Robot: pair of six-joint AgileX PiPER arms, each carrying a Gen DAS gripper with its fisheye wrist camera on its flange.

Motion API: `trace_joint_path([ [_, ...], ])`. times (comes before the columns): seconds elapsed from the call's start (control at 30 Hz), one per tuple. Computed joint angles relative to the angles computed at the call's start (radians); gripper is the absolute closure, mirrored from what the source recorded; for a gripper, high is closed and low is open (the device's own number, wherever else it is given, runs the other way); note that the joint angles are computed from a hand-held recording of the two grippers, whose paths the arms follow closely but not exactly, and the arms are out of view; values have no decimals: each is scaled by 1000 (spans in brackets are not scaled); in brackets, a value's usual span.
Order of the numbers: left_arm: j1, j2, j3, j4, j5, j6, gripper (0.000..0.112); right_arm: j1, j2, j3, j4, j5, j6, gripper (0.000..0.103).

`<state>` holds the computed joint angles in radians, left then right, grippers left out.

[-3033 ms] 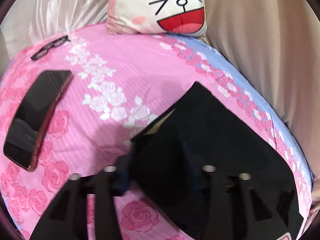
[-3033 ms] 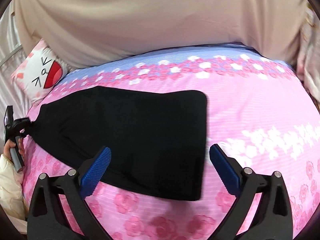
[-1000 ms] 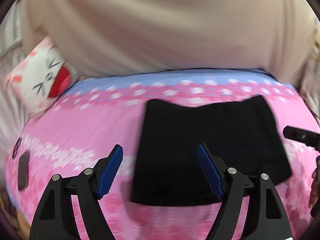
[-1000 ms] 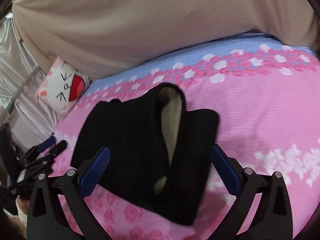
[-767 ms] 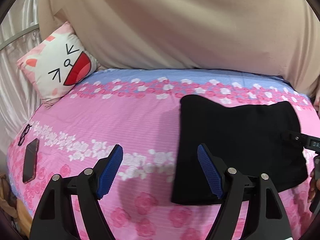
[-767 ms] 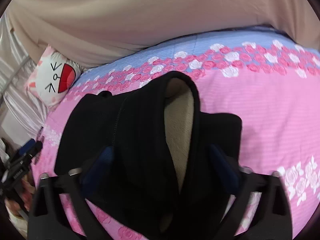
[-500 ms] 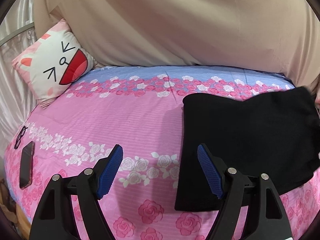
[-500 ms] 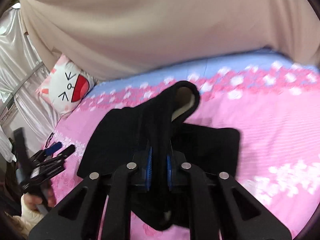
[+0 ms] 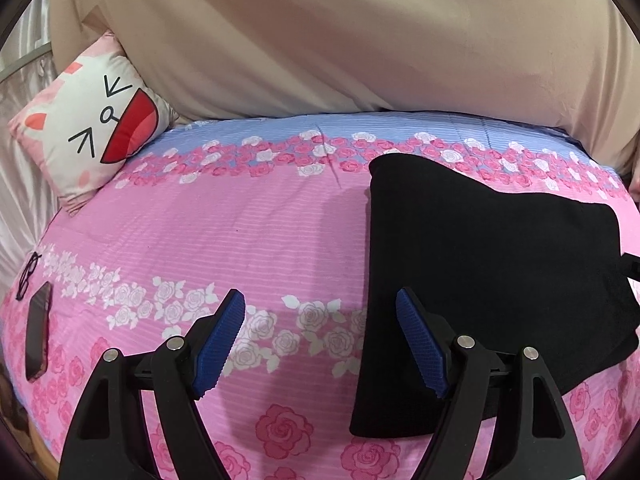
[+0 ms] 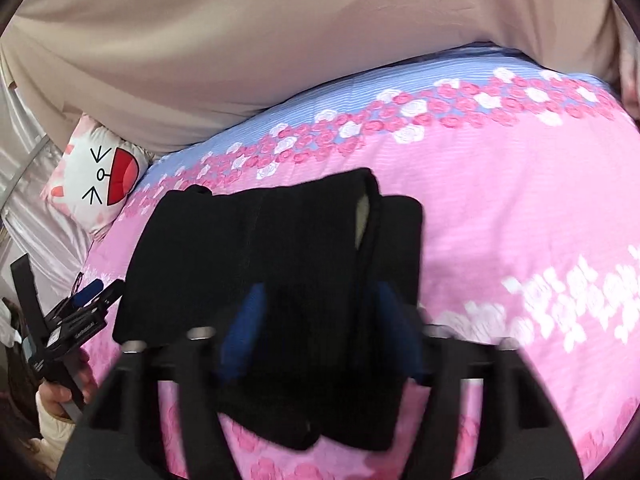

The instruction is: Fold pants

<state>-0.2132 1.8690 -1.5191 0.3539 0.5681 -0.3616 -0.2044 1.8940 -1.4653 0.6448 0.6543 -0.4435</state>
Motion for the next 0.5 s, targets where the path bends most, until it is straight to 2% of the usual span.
trace_joint_path([
  [0.03, -7, 1, -2, 21, 6, -20, 37, 5, 18, -13, 15, 2, -19, 51],
  [0.07, -10, 2, -5, 27, 10, -23, 37, 22, 40, -28, 4, -6, -23, 79],
  [0.17, -10, -14, -4, 6, 11, 3, 37, 51, -19, 16, -52, -68, -5, 80],
  [0.27, -18, -16, -2, 12, 6, 3, 34, -2, -70, 79, 0, -99, -53, 80],
  [0.3, -23, -9, -1, 15, 2, 2, 27, -16, -50, 72, -21, -89, -39, 80],
  [0.37, -35, 11, 7, 54, -17, -39, 25, -34, 23, 50, -10, -60, -51, 79],
  [0.4, -46, 21, 3, 85, -10, -65, 25, -36, 21, 54, 8, -62, -59, 77],
  [0.43, -58, 23, 6, 133, -6, -105, 25, -33, 6, 53, -14, -56, -38, 69],
  [0.5, -61, 4, 16, 165, -9, -124, 26, -2, -61, 74, -163, -115, 100, 62],
])
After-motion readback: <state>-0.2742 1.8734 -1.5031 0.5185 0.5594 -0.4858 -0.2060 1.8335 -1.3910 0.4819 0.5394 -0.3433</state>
